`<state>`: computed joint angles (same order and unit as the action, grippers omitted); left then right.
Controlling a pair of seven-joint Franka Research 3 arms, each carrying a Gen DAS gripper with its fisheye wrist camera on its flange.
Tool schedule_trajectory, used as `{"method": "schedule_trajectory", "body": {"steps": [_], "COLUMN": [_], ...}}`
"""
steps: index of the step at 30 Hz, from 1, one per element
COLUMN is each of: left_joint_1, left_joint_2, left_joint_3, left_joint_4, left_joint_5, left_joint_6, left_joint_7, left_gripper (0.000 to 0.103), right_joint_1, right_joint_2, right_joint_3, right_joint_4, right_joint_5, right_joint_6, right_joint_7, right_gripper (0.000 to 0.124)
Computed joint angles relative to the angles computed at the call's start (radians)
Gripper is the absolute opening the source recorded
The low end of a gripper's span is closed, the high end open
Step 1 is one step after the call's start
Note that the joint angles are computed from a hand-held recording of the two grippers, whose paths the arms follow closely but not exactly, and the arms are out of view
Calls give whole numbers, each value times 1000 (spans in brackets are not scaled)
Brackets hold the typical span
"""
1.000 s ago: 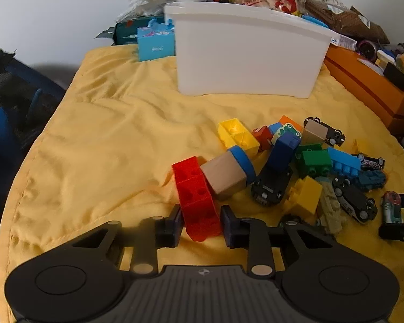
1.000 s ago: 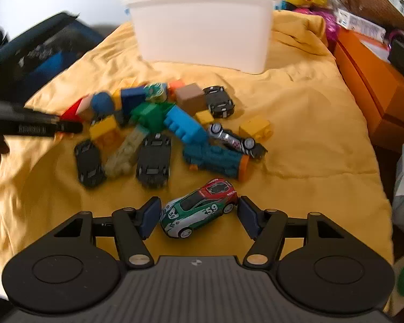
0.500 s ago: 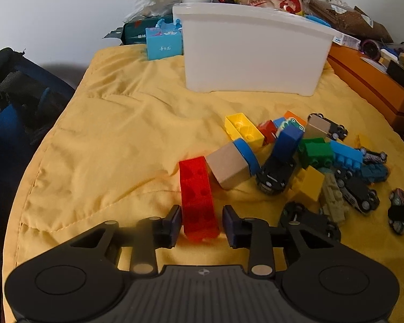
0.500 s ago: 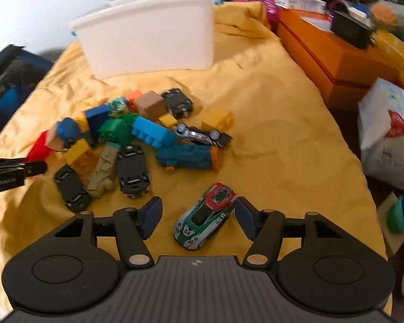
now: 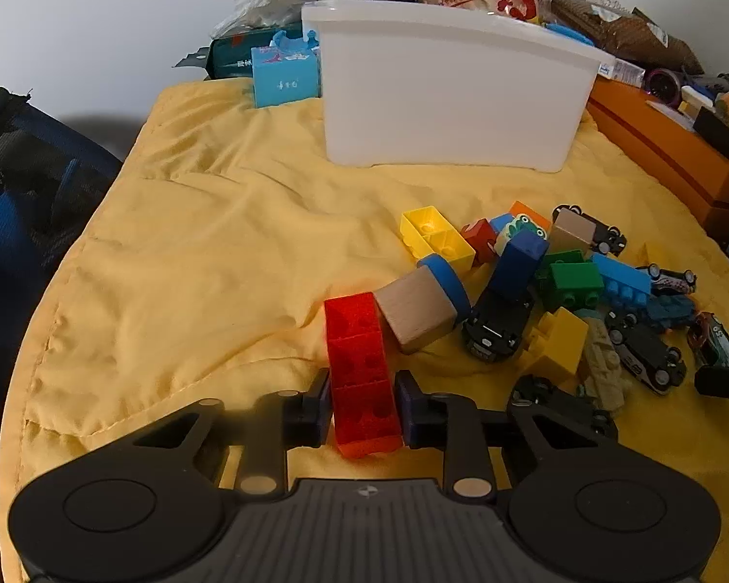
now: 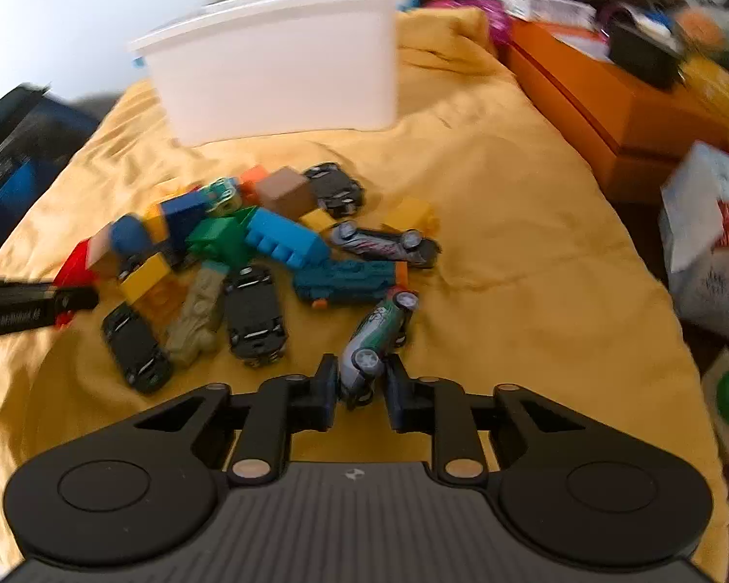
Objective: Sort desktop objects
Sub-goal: 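Grasp the red brick with the left tool while the right tool grasps the green-white race car, then carry both held toys over the white bin and open both tools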
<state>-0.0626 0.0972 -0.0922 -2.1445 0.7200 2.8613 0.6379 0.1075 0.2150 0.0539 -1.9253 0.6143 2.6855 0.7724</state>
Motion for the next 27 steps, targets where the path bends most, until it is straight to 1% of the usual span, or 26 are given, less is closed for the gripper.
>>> {"method": "schedule_trajectory", "body": {"steps": [2, 4, 5, 6, 7, 8, 9, 10, 14, 15, 17, 18, 19, 20, 21, 23, 27], "left_joint_1": [4, 9, 10, 11, 13, 13, 12, 13, 19, 18, 15, 13, 6, 0, -1, 0, -2], "left_joint_2": [-19, -41, -50, -59, -63, -65, -64, -60, -28, -16, 0, 4, 5, 5, 1, -12, -45], "left_joint_3": [1, -3, -7, -10, -14, -16, -15, -15, -13, -13, -17, -16, -11, -7, -5, -2, -1], "left_joint_4": [-20, -44, -51, -60, -66, -67, -62, -57, -25, -13, 0, 1, 4, 5, 0, -17, -37], "left_joint_5": [0, -12, -19, -26, -45, -30, 7, 27, 1, -14, -61, -69, -48, -24, -18, -10, 61], "left_joint_6": [10, 18, 9, 0, -1, -13, -20, -20, -4, -9, -23, -20, -23, -28, -22, -1, 8], "left_joint_7": [2, 21, 28, 25, 35, 22, -6, -17, 2, 13, 38, 42, 33, 25, 24, 12, -49], "left_gripper": [27, 27, 28, 32, 42, 46, 47, 47, 47, 47, 47, 44, 36, 31, 27, 27, 27], "right_joint_1": [-8, -12, -12, -12, -8, 4, 10, 7, -4, 0, 18, 24, 29, 22, 11, -8, -36], "right_joint_2": [-12, -18, -18, -20, -26, -33, -39, -38, -27, -19, 4, 15, 27, 33, 34, 29, 4], "right_joint_3": [0, -11, -18, -22, -25, -30, -32, -26, -1, -1, -15, -25, -33, -31, -23, -10, 6], "right_joint_4": [-13, -17, -16, -19, -32, -50, -64, -64, -51, -44, -24, -12, 2, 14, 17, 18, 5], "right_joint_5": [6, -6, -23, -35, -46, -75, -94, -88, -42, -45, -92, -123, -158, -163, -144, -108, -20], "right_joint_6": [-4, -27, -44, -48, -22, 22, 59, 73, 97, 110, 117, 106, 82, 53, 41, 29, 14], "right_joint_7": [-29, -18, -4, 4, 10, 33, 43, 31, -41, -42, 13, 46, 72, 80, 79, 63, 2], "right_gripper": [20, 21, 22, 30, 45, 52, 54, 53, 53, 53, 51, 49, 37, 34, 34, 34, 33]}}
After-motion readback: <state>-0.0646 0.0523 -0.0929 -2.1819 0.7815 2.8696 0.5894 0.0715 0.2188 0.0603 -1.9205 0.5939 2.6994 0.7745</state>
